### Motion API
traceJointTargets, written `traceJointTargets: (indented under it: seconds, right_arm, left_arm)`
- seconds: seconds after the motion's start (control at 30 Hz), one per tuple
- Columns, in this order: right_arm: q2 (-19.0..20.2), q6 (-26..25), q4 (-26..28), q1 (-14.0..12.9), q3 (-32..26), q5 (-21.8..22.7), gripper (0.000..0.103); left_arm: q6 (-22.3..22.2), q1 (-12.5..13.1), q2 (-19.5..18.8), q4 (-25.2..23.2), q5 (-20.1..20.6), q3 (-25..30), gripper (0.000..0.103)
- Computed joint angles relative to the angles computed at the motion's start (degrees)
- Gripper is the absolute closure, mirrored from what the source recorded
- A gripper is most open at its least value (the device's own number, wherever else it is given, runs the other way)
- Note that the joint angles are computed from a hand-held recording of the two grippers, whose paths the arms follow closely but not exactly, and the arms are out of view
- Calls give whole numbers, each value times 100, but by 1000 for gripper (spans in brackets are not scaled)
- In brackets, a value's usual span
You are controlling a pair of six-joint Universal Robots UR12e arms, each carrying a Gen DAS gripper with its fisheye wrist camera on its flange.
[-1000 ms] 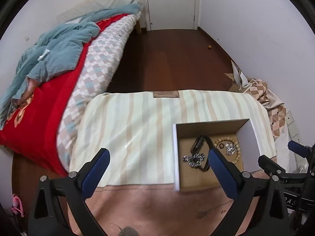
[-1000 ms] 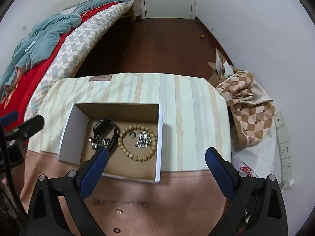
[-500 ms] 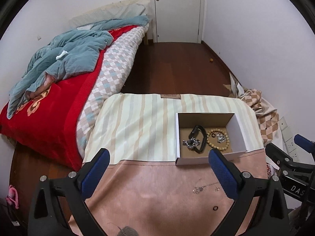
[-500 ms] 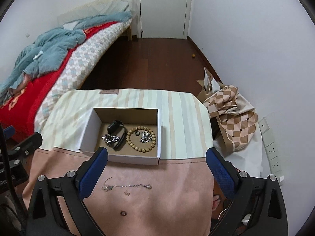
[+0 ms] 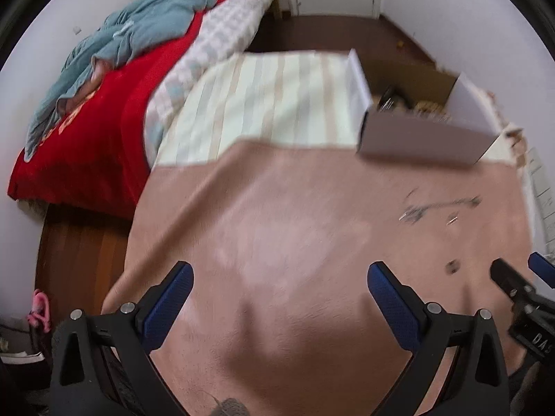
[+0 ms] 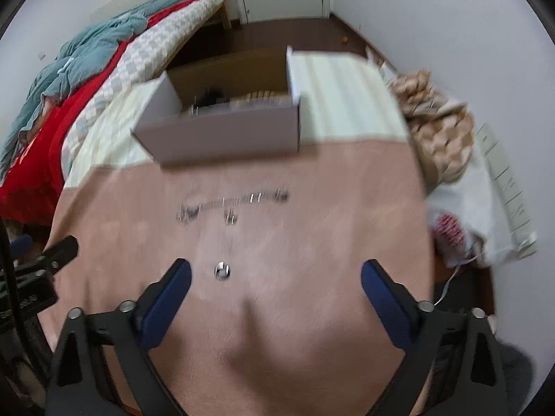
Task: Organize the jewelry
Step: 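Grasp the second small black ring with the right tool while the left tool lowers toward the silver necklace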
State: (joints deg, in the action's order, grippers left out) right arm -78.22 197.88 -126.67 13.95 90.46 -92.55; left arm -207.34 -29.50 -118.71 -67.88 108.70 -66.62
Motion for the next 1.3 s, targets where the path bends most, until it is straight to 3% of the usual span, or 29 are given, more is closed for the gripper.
traceJointTargets:
  seconds: [0.2, 0.27, 0.37, 0.43, 0.57, 0.67, 0.8, 1.0, 1.17, 1.23, 1.3]
  right_arm:
    - [122, -145, -345, 57, 225, 260, 41]
    - [183, -238, -415, 99, 230, 280, 44]
    - [255, -432, -529, 188, 220, 138, 49]
    - [289, -537, -569, 252, 190, -12, 58]
    - [294, -813, -640, 380, 209, -390, 91]
    - [224, -736, -661, 340, 290, -327, 91]
    - [82, -253, -653, 129, 416, -170, 91]
    - [-125, 419, -730, -279, 577, -150, 91]
    - [-218, 789, -837, -551, 685, -156, 91]
    - [-236, 879, -865, -629, 710, -153, 91]
    - [-242, 960, -918, -701, 729, -141, 91]
  left_arm:
    - [-62, 33, -59, -153, 54, -107, 0]
    - [-79, 53, -67, -183, 23, -133, 0]
    - [-77, 82, -77, -217, -1, -135, 0]
    - [-92, 89, -83, -244, -22, -132, 0]
    - [-11, 89, -139, -241, -52, -43, 0]
    - [198, 61, -205, -105, -159, 56, 0]
    - [509, -10, -395, 3, -377, 366, 0]
    - [1183, -220, -945, -24, -782, 1335, 0]
    - [1714, -405, -1474, -249, -830, 2151, 1]
    - [1882, -461, -1650, -325, -889, 2407, 5]
    - [2014, -501, -1799, -427, -917, 2631, 21]
